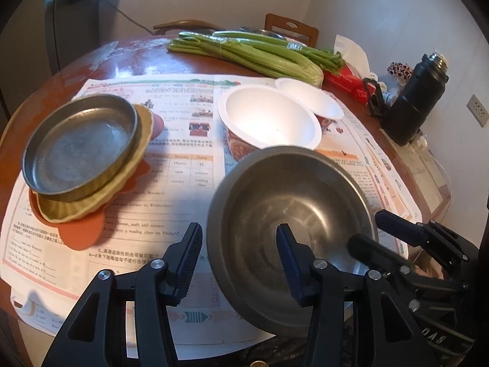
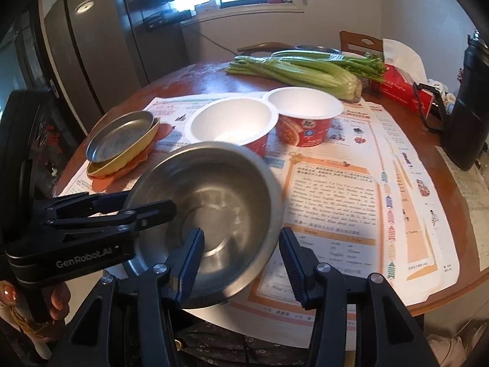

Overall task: Organize plates and bowls
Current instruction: 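Lift the steel bowl with the left tool and carry it beside the plate stack, then lower the steel bowl onto the table and open the left tool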

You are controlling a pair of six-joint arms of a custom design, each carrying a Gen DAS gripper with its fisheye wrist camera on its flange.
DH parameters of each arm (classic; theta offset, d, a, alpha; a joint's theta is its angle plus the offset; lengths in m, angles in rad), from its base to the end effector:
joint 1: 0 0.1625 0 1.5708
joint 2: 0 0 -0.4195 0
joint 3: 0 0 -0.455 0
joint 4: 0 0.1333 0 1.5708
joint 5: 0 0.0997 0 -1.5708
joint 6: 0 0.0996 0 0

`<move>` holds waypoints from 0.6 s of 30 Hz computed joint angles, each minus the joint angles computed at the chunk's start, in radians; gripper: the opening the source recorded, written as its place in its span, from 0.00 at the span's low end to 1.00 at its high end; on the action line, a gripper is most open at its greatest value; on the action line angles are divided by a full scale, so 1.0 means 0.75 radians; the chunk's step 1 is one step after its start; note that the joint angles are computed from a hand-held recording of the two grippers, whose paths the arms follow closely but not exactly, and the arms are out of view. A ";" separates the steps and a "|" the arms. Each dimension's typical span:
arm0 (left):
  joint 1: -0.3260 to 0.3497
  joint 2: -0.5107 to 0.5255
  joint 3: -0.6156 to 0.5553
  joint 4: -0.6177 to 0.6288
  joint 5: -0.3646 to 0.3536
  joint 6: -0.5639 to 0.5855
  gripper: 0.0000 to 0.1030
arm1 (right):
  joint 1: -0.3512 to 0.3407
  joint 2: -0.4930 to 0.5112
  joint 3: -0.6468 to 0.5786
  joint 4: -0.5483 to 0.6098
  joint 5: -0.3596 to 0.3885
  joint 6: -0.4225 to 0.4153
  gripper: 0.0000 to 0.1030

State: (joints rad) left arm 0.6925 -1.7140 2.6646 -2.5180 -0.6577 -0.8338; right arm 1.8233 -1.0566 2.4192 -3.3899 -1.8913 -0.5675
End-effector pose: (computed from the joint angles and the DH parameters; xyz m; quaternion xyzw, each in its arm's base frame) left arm -0.0986 -0.3574 0.1462 0.0207 0.8973 -0.3320 0.2901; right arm 0.2065 -0.3924 0.0417 0.3502 -0.8963 0.1962 0.1885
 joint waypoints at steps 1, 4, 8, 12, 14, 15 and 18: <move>-0.005 -0.010 0.002 0.003 0.006 -0.003 0.50 | -0.002 -0.008 0.003 -0.007 0.006 -0.001 0.50; -0.024 -0.054 0.011 0.012 0.019 -0.004 0.51 | -0.006 -0.026 0.010 -0.050 0.013 0.003 0.50; -0.022 -0.080 -0.001 0.038 0.042 -0.003 0.51 | -0.024 -0.054 -0.004 -0.045 0.073 0.044 0.50; -0.010 -0.118 -0.011 0.036 0.060 0.026 0.51 | -0.020 -0.035 -0.049 -0.029 0.083 0.063 0.50; 0.002 -0.128 -0.019 0.015 0.075 0.058 0.51 | -0.016 -0.024 -0.080 0.003 0.088 0.085 0.50; 0.009 -0.133 -0.026 0.022 0.080 0.063 0.51 | -0.011 -0.017 -0.096 0.016 0.086 0.096 0.50; 0.026 -0.139 -0.043 0.005 0.099 0.099 0.51 | 0.004 0.001 -0.135 0.035 0.103 0.114 0.50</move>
